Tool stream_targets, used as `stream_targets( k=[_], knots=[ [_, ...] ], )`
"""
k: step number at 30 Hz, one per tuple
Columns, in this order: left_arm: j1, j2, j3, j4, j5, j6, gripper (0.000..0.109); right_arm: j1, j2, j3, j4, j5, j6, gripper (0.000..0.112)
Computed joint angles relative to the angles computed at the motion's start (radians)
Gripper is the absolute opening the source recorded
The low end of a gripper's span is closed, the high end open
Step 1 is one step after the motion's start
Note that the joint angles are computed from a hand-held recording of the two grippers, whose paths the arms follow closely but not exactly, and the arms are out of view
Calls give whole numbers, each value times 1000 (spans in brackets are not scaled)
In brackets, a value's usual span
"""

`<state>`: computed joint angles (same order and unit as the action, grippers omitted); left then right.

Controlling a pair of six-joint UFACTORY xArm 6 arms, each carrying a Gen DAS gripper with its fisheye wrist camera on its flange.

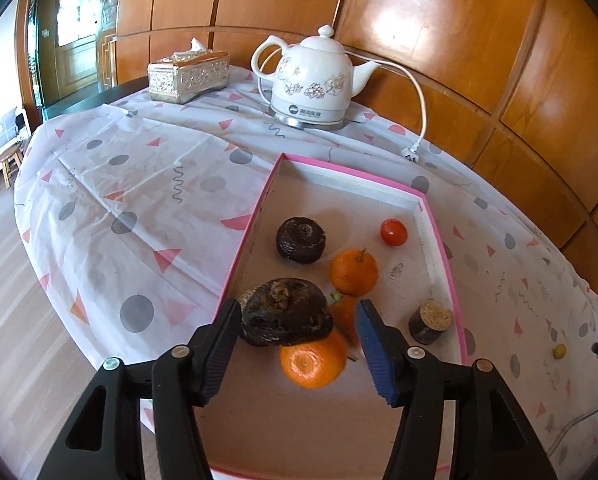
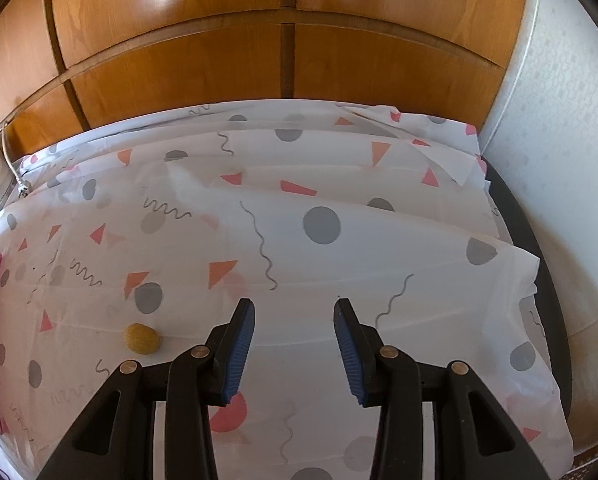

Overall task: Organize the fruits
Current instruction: 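Carry the dark fruit into the tray and open the left tool, then reach the right tool to the small yellow fruit and grasp it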

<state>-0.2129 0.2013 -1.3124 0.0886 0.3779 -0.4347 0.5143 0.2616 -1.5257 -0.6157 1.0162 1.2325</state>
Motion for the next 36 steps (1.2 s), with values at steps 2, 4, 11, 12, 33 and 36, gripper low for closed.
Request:
stream_targets(
  k=[2, 4, 11, 12, 33, 36],
  knots=[
    [-4, -13, 14, 11, -11, -2, 61, 3, 0, 2, 1, -25, -18, 41],
    [-6, -23, 24, 17, -18, -1, 62, 2, 3, 1, 12, -48, -39, 41],
    [-6, -50, 51, 22, -35, -10, 62, 1, 13, 0, 49, -110, -75, 41],
    [-6, -56, 56, 22, -36, -11, 62, 1, 13, 2, 55, -117, -79, 41],
    [35, -154, 163, 49, -81, -70, 65, 21, 51, -48, 79, -60, -121, 41],
    [36, -156, 169, 34, -85, -60, 65, 33, 64, -71, 71, -60, -128, 41]
  ],
)
